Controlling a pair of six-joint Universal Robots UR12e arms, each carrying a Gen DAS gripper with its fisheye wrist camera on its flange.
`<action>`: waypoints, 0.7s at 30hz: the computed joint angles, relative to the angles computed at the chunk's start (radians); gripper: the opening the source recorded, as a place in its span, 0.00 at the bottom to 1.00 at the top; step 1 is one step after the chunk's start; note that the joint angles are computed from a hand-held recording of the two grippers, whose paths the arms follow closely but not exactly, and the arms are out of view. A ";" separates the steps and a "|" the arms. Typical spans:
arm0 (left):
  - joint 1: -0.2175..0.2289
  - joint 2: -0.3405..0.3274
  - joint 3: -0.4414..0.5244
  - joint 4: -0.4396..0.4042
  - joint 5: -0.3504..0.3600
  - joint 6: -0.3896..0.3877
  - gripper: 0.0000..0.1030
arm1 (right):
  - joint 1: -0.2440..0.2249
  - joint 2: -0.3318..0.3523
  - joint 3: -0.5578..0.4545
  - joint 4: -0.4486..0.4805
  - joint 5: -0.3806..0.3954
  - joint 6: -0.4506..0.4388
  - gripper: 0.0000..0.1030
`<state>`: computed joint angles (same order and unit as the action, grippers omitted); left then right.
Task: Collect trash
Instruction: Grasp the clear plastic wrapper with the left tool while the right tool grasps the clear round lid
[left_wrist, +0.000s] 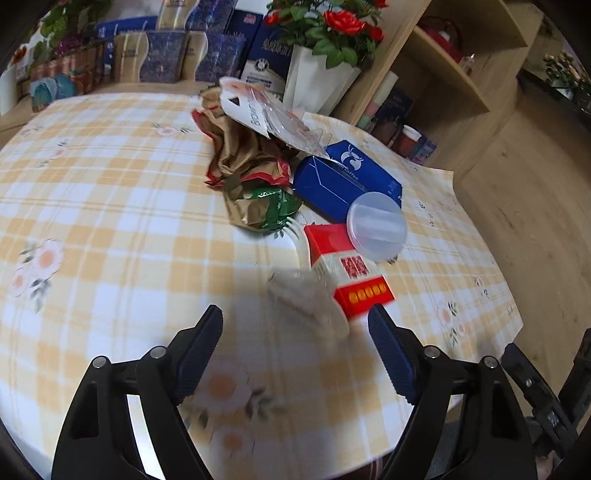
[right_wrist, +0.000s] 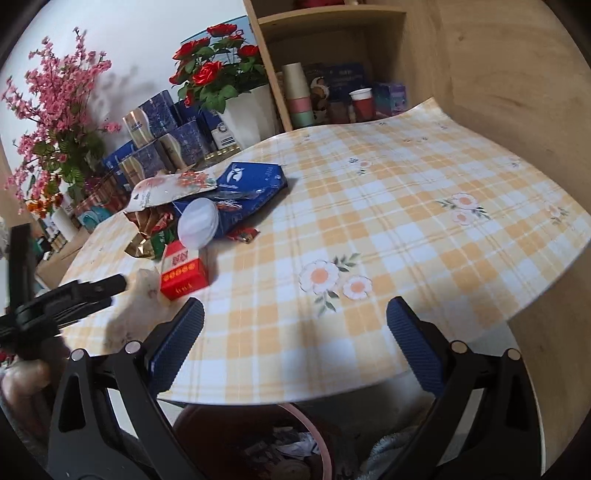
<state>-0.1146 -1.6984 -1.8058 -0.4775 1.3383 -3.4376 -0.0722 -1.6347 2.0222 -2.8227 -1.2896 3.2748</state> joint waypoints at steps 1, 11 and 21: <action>0.000 -0.010 0.009 -0.005 -0.001 -0.003 0.76 | -0.001 0.007 -0.008 0.008 0.012 -0.006 0.95; -0.001 -0.032 0.025 -0.012 -0.009 0.056 0.29 | 0.011 0.072 -0.082 0.033 0.069 -0.057 0.95; 0.045 0.063 -0.070 0.076 0.021 0.060 0.27 | 0.110 0.178 -0.211 0.030 -0.040 -0.139 0.95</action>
